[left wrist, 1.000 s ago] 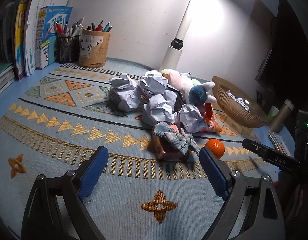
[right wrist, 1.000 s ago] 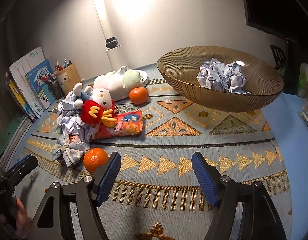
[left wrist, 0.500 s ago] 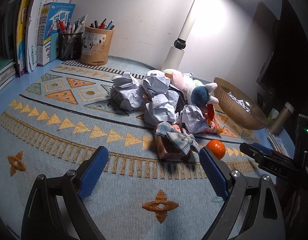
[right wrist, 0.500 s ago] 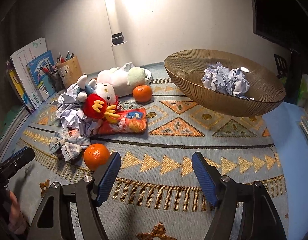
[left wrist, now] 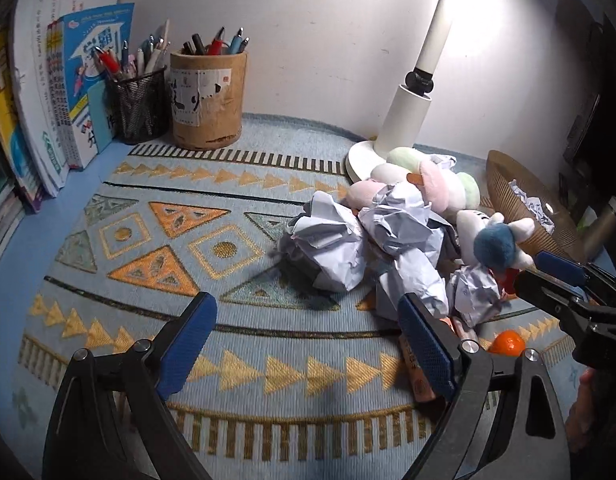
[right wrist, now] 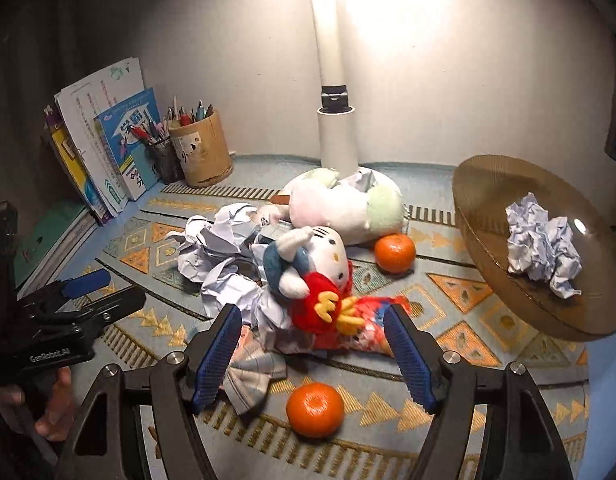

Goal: Organize objects
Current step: 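Grasp the Hello Kitty plush with the right tool while the left grasps paper, then carry the plush and paper ball to the amber bowl and release both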

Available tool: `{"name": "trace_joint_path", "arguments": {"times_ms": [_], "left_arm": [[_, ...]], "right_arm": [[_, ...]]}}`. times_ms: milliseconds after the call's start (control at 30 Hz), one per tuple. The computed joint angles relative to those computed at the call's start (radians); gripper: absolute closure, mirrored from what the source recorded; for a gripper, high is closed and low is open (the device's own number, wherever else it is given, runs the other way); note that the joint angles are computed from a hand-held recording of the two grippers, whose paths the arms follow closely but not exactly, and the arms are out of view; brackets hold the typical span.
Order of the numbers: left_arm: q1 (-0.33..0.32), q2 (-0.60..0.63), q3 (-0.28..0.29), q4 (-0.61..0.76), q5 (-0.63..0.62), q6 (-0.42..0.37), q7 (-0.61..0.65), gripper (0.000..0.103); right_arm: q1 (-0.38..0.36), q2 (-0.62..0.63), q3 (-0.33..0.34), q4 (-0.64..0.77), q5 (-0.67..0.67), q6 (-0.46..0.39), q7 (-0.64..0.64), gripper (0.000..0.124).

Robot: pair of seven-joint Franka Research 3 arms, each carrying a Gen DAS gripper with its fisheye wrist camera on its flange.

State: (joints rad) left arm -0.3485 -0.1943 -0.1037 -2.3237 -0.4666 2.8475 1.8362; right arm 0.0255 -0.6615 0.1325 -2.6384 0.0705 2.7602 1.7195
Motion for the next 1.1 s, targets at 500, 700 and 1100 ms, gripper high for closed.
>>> {"name": "trace_joint_path", "arguments": {"times_ms": [500, 700, 1100], "left_arm": [[0.101, 0.185, -0.087, 0.209, -0.396, -0.139, 0.374, 0.063], [0.091, 0.033, -0.071, 0.096, -0.475, -0.098, 0.407, 0.063], [0.054, -0.211, -0.067, -0.187, -0.214, 0.063, 0.076, 0.063]], "right_arm": [[0.093, 0.169, -0.157, 0.091, 0.193, 0.051, -0.136, 0.075], [0.12, 0.017, -0.186, 0.019, 0.289, 0.127, -0.225, 0.075], [-0.163, -0.441, -0.022, -0.217, 0.009, -0.196, -0.204, 0.075]]}}
